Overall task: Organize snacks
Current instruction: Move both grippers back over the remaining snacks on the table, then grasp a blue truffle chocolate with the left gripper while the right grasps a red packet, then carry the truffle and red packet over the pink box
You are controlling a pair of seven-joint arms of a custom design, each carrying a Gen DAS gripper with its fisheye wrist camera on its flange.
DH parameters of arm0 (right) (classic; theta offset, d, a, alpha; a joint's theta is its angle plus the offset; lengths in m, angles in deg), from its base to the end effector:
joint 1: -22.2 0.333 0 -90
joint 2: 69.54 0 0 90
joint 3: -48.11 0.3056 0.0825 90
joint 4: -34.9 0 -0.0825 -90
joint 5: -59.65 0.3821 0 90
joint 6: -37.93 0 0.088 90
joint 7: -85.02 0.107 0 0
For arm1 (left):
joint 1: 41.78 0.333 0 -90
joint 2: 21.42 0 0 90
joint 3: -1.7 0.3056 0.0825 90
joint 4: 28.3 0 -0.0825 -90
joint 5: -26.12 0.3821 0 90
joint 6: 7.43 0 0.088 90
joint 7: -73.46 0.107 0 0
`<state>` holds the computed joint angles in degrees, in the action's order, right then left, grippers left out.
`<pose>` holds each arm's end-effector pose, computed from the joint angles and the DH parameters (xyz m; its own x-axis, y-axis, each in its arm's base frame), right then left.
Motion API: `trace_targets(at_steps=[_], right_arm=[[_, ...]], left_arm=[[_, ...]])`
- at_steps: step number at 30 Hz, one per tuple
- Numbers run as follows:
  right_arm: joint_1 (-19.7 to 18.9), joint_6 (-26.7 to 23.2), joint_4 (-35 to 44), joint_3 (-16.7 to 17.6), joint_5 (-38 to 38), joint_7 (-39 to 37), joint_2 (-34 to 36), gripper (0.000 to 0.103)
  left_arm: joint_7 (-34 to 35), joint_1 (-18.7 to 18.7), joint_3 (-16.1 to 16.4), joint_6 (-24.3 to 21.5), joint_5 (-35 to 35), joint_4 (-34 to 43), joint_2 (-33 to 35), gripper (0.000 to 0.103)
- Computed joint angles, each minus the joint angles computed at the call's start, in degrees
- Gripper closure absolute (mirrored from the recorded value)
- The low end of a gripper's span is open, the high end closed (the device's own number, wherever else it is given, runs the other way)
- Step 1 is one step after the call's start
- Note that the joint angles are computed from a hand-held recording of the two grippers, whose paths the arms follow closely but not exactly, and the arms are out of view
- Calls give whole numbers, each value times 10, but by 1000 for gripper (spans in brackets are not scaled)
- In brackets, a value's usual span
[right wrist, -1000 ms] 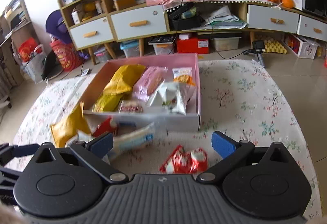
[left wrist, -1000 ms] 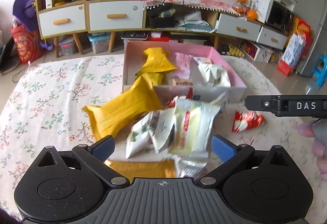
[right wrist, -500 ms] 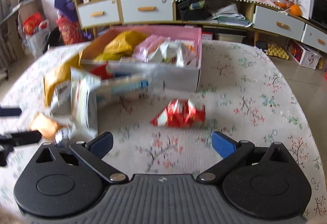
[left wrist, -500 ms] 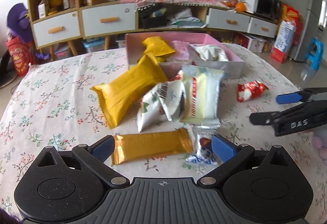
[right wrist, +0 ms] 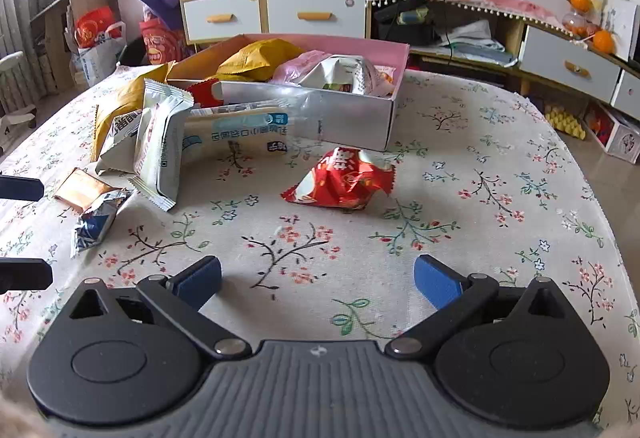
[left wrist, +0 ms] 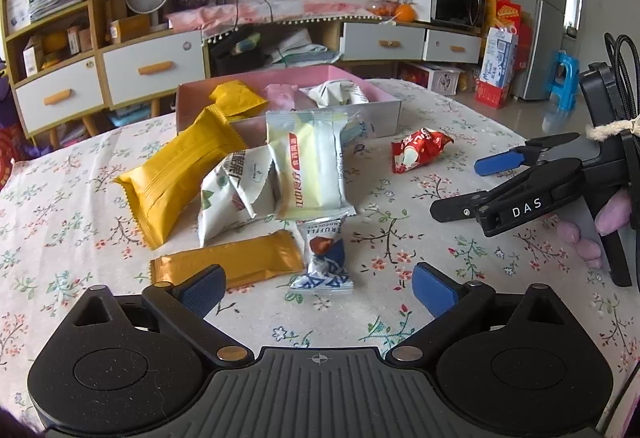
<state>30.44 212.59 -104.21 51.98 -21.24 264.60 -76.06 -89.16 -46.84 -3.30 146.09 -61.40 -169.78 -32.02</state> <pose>0.4505 0.1752 0.3788 0.0396 -0.9984 -0.0402 -0.6853 0.0021 -0.7283 0.4689 -0.0516 0.3737 -0.6787 -0.7343 0.0118 -0.4528 0.4058 -0.7939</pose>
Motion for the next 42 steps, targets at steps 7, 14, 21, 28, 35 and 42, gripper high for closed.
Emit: trace_targets(at_steps=[7,14,21,28,35,42], right_arm=[[0,10,22,-6,-19,11,19,0],[1,26,42,-18,-20,0,38,4],[1,34,58,-25,-12,8,51,15],[4,35,66,-28,6,-8,59,29],[5,35,71,-33,33,-14,63,51],[5,45,76,-34,34,-6,66,65]], left_arm=[[-5,-2,-6,-6,-8,12,14,26],[-57,-8,-15,14,25,31,38,49],[-89,-9,-19,28,36,44,49,63],[-123,-15,-24,48,60,49,54,79],[-146,-15,-23,47,76,51,56,82],[-156,-16,-22,47,86,51,54,85]])
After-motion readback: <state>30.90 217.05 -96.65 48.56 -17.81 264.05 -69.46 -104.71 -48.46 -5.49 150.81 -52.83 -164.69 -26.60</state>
